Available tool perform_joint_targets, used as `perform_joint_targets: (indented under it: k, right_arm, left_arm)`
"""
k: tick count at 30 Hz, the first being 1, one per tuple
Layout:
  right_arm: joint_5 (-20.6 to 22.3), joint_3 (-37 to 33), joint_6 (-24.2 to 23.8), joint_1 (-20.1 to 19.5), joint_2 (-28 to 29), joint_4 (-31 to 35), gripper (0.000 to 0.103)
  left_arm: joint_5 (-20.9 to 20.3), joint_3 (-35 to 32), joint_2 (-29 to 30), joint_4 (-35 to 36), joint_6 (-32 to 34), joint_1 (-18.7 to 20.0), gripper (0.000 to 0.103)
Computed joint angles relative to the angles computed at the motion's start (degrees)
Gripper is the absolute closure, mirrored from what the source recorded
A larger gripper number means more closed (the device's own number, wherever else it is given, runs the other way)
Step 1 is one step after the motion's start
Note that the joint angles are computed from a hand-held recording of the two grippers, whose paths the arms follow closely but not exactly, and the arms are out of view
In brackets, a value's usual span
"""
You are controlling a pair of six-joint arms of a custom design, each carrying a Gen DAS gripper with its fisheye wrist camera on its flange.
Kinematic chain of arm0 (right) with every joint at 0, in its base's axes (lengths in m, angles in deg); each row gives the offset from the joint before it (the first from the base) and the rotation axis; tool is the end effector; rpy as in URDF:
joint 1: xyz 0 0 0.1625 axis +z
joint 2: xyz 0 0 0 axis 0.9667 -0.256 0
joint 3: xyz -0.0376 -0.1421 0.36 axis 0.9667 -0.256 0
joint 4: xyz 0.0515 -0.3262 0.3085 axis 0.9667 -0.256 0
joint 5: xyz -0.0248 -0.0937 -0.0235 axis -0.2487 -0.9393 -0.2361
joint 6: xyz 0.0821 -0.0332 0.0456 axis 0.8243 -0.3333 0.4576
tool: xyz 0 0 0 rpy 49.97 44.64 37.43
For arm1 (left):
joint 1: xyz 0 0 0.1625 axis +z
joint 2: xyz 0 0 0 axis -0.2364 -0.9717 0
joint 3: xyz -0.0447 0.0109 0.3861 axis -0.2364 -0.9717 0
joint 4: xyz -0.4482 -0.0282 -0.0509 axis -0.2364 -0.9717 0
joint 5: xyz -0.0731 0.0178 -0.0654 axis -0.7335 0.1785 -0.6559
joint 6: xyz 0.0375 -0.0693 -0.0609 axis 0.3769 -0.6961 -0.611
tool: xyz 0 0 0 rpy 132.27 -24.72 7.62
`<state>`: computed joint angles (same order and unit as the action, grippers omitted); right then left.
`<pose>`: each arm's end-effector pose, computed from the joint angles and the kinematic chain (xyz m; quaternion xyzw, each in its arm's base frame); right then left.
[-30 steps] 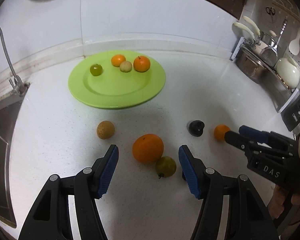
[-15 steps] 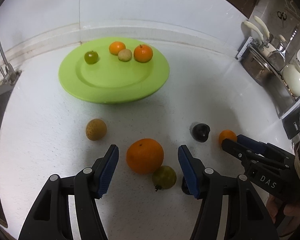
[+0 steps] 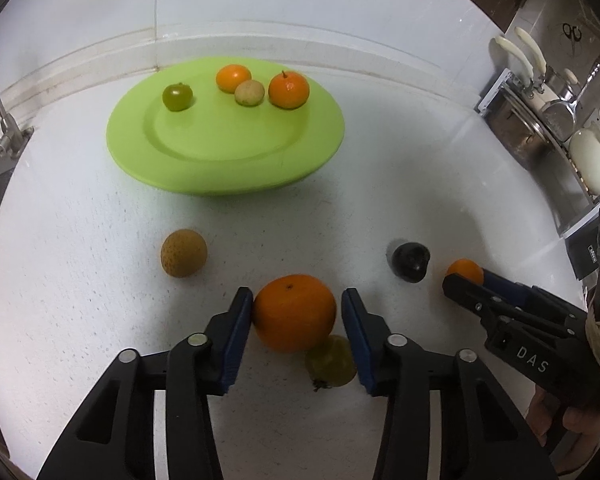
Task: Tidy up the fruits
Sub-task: 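Close the left tool on the large orange while the right tool grasps the tangerine, then carry the orange and tangerine over the green plate and open both tools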
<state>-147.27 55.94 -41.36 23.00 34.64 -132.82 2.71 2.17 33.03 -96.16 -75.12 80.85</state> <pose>0.1919 -0.7404 0.0413 0.1596 -0.9262 0.2149 0.2654 -0.0876 -0.7122 0.1333 0.0534 0.9295 -0.2472 0.2684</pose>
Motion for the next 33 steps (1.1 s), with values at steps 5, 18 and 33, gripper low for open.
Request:
perform_joint_targets:
  k: [5, 18, 33]
  right_arm:
    - [-0.5, -0.4, -0.6, 0.0, 0.5, 0.1, 0.066]
    - [3.4, 2.7, -4.3, 1.3, -1.8, -3.7, 0.066]
    - [10.3, 3.8, -8.7, 3.7, -3.4, -5.7, 0.066]
  left_arm:
    - [-0.4, 0.4, -0.2, -0.6, 0.4, 0.2, 0.062]
    - [1.6, 3.6, -1.9, -7.9, 6.5, -1.7, 0.062]
    - [4.9, 7.8, -5.7, -16.6, 13.1, -4.4, 0.062]
